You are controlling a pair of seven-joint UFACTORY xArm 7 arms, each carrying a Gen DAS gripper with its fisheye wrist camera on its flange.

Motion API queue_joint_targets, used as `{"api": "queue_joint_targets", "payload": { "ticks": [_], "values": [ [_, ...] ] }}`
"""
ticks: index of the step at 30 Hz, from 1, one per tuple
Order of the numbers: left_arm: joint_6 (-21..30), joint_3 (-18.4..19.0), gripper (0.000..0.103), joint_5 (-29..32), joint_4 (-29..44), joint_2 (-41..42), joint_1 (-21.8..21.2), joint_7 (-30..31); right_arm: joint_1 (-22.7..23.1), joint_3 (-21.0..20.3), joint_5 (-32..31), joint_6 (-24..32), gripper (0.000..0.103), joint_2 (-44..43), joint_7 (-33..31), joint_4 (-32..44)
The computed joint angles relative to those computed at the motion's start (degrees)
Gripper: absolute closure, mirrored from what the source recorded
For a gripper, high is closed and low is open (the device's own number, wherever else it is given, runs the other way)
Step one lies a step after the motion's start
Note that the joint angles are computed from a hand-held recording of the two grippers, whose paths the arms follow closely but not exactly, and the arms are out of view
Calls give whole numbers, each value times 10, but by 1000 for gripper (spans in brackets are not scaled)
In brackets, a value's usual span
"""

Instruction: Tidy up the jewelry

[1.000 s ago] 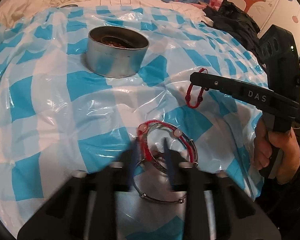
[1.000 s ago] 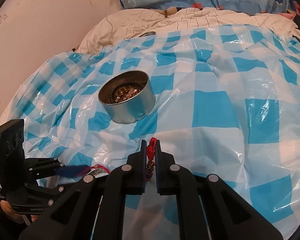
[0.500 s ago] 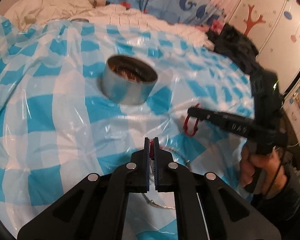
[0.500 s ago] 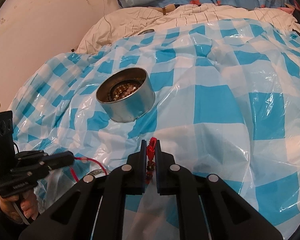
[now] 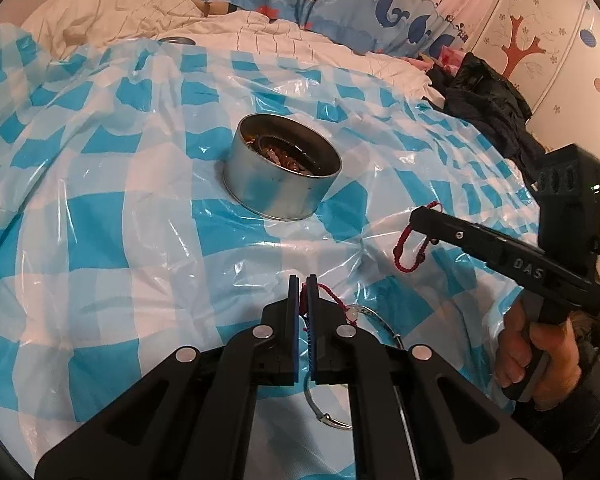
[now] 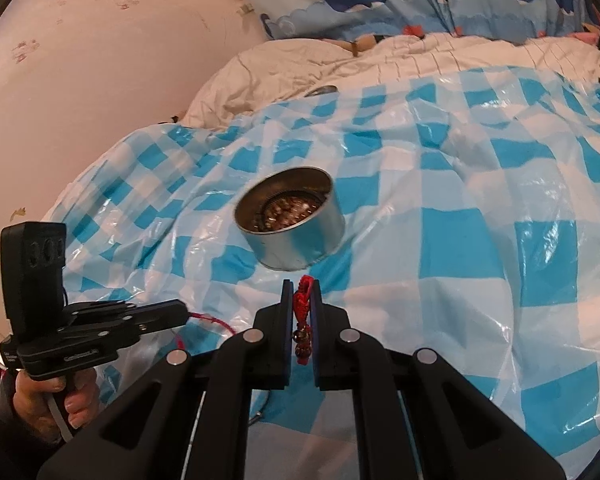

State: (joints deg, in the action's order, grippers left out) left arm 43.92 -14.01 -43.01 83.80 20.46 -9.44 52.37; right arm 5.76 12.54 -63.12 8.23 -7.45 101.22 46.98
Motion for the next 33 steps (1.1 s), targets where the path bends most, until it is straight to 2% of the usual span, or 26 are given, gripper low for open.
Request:
{"api": "queue_joint_targets", "payload": {
  "ticks": [2, 18, 22, 25, 29, 31, 33],
  "values": [
    [-12, 1, 100, 7, -7, -4, -5, 1, 0, 0, -2, -1, 95, 0, 1, 1],
    [-238, -1, 100, 141, -118, -59, -53, -7, 1, -4, -13, -9, 94, 10, 12, 5],
    [-312, 2, 100, 199, -153, -72, -68, -27, 4, -9, -24, -11, 94, 14, 21, 7],
    [-377, 9, 100, 262, -183, -80, -82, -54, 3, -10, -60, -12, 94, 17, 53, 12],
    [-439, 32, 100, 346, -214, -90, -104, -105, 10, -18, -70, -13, 94, 19, 62, 14],
    [-470, 78, 100, 400, -228, -95, -145, -144, 12, -20, -73, -13, 94, 19, 65, 15],
    [-484, 103, 100, 431, -235, -97, -167, -168, 13, -21, -80, -13, 94, 20, 71, 16]
  ]
}}
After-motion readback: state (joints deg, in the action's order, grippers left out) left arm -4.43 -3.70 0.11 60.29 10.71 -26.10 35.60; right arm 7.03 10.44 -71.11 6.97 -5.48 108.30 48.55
